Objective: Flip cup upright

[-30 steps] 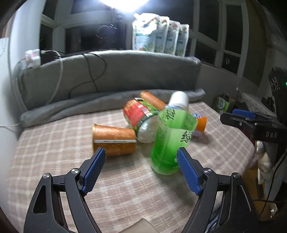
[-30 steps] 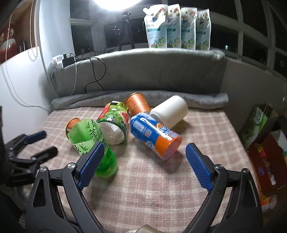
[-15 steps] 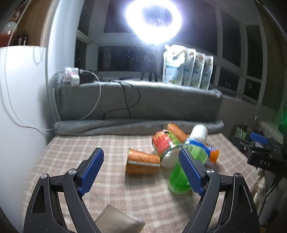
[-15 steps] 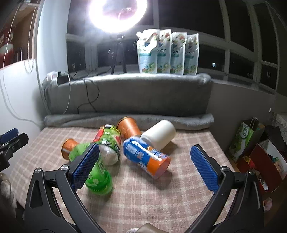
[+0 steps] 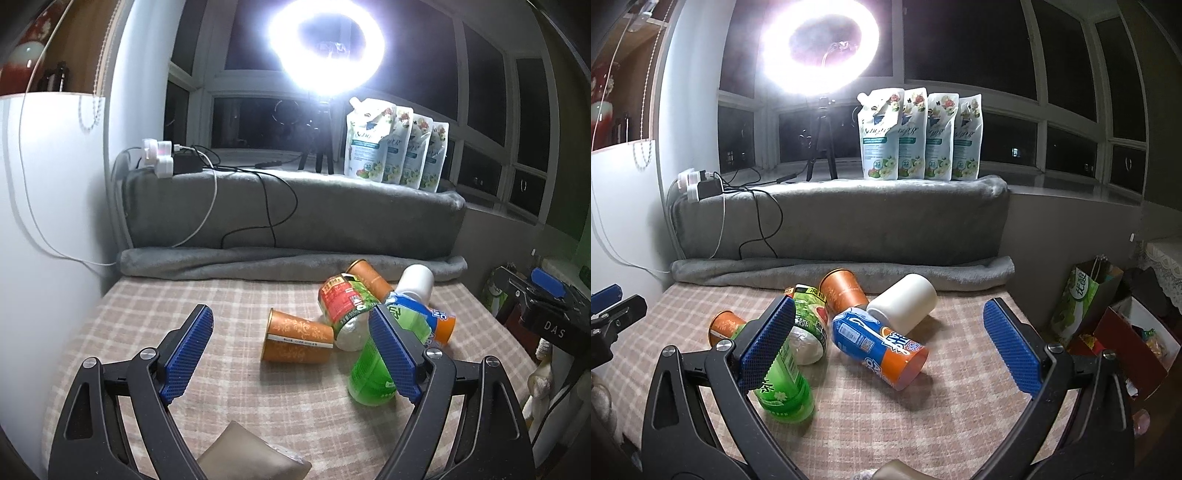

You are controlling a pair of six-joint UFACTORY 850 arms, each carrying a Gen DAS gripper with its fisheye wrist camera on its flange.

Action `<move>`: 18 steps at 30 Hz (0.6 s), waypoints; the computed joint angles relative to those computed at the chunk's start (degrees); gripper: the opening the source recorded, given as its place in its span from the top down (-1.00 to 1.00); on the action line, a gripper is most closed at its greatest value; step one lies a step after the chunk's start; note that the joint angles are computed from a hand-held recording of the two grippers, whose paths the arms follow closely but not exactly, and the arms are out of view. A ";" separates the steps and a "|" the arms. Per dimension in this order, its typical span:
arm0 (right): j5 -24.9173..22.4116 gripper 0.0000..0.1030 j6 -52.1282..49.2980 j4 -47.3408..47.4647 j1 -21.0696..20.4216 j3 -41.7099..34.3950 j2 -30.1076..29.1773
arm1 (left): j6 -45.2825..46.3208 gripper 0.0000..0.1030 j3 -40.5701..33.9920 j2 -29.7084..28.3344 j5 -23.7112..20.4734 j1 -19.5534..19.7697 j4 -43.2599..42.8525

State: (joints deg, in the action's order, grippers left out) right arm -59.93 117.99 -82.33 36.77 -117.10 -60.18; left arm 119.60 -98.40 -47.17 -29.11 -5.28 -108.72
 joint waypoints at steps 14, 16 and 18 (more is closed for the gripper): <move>-1.04 -1.00 0.62 -0.60 0.20 0.42 0.27 | 4.00 -0.68 1.46 1.02 -0.76 -0.07 -3.57; -1.03 -1.00 0.61 -0.59 0.20 0.42 0.26 | 4.70 -0.68 1.64 1.15 -0.80 -0.09 -4.20; -1.02 -1.00 0.54 -0.59 0.21 0.45 0.29 | 5.14 -0.68 1.77 1.25 -0.97 -0.07 -4.55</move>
